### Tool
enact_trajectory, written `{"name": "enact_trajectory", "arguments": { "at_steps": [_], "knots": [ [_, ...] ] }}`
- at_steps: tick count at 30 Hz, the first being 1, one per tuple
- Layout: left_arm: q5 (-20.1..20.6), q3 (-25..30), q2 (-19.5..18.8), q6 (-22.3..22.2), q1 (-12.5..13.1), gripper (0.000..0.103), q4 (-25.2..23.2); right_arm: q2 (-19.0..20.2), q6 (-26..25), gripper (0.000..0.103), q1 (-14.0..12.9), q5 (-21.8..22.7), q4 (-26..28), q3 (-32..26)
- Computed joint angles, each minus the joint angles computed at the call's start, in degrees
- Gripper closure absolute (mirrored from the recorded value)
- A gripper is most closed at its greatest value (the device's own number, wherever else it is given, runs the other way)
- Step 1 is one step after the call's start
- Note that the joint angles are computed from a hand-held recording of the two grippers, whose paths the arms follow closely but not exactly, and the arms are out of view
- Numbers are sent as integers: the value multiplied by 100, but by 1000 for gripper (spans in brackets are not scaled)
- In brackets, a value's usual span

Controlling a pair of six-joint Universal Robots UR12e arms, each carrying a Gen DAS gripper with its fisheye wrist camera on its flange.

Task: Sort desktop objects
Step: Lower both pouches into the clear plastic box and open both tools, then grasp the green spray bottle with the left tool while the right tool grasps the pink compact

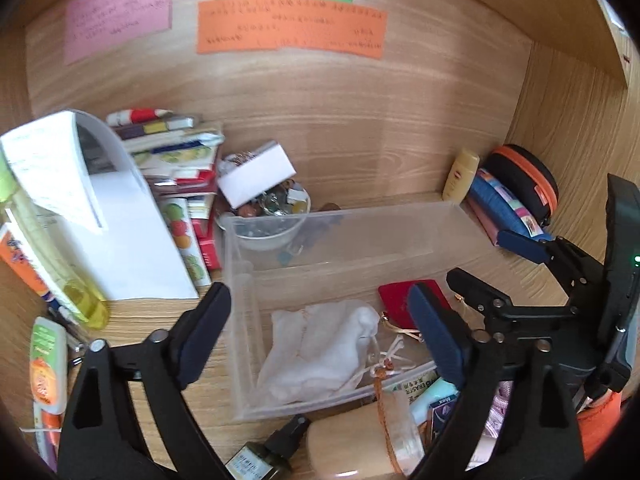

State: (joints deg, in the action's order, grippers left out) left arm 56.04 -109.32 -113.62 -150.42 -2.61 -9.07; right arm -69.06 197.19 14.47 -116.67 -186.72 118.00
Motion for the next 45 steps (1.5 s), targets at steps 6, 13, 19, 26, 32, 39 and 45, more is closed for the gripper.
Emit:
{"name": "enact_trajectory", "arguments": {
  "at_steps": [6,13,19,26,32,39,45],
  "knots": [
    [129,-232,178,124,135,9,194,-41,-92,16,135,-231,-86,17],
    [216,-483,340,291,323,9,195,-179,-131,13,280,-125,-230,154],
    [362,-639,403,410,474,9,189,-292,-247,4,451,-114,-497,336],
    [620,-727,404,506,576,8,-116,-388,-169,4,602,211,-591,555],
    [756,-725,343,611,615,8,-540,-350,-66,4,708,620,-478,629],
    [878,-765,306,682,578,8,-652,-269,-42,4,830,694,-197,607],
    [959,-618,187,681,521,8,-849,-370,80,4,852,247,-307,792]
  ]
}}
